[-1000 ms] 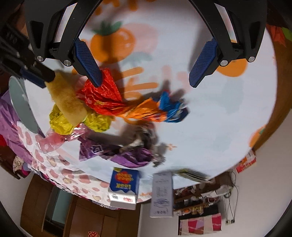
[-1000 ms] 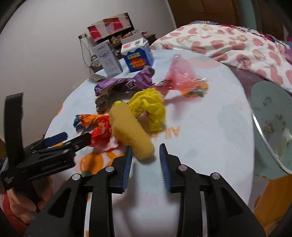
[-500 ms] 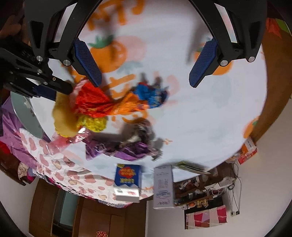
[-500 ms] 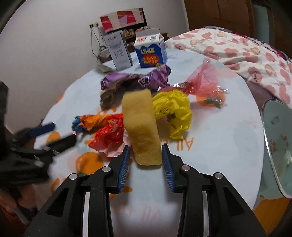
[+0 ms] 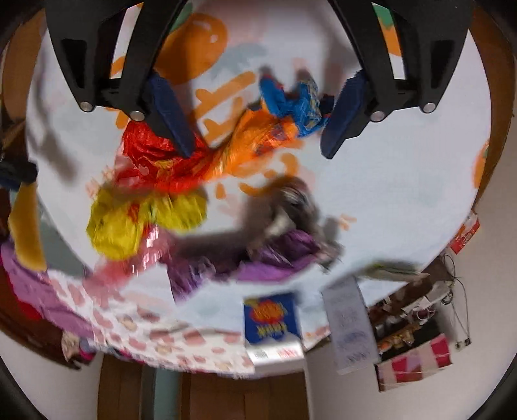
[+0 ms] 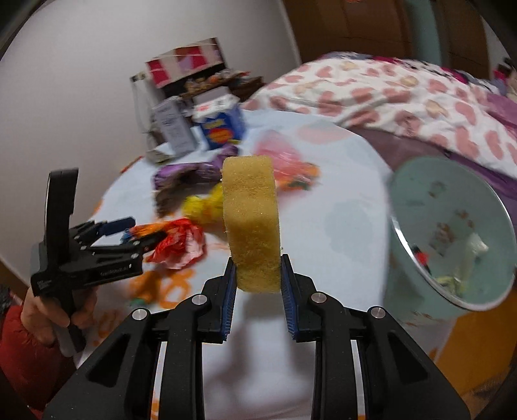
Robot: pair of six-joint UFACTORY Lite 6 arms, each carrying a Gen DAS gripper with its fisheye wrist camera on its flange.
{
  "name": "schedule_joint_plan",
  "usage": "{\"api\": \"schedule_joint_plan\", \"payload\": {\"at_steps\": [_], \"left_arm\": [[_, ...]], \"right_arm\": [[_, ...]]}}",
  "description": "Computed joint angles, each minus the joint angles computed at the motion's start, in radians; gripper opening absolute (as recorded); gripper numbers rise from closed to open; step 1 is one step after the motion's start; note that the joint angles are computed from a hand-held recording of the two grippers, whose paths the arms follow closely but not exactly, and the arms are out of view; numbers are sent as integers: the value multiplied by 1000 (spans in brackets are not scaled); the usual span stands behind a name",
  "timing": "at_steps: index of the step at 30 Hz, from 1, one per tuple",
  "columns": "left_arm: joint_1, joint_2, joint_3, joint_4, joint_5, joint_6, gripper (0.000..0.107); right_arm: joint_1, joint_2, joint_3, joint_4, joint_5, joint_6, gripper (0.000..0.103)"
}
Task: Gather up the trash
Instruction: 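Grasp the yellow sponge with the right tool while the left tool grasps the orange foil wrapper, then carry both items over the wastebasket and open both tools to drop them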
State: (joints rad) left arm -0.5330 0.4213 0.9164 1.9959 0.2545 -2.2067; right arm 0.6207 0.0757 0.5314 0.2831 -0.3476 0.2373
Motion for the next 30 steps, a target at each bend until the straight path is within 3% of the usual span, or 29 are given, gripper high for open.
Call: {"api": "schedule_joint_plan", "payload": {"at_steps": [2,4,8,14,19,24,30], "left_arm": [[-17,-9,6,-84,10,86,66],[-26,-13,-10,0,22,10,57],[-48,-41,-54,89,48,-90,51],[-96,-209,-221,90,104,-184,50],[-104,-381,-330,-4,115,-165,50],[-111,-469,-330,-154,114,-83,50],[-196,-397,-215,-301,151,15,50]], "right_arm": [[-27,8,-9,-45,-6,58,27],[-35,11,-20,-53,-18,79,27],[-21,12,-30,-48,-43,100,27],[34,-22,-51,188,-69,-104,27],[27,-35,-63,200,-84,-114,27],[30,-67,-80,252,-86,-173,27],[13,-137,-115,382,-79,-310,27]]}}
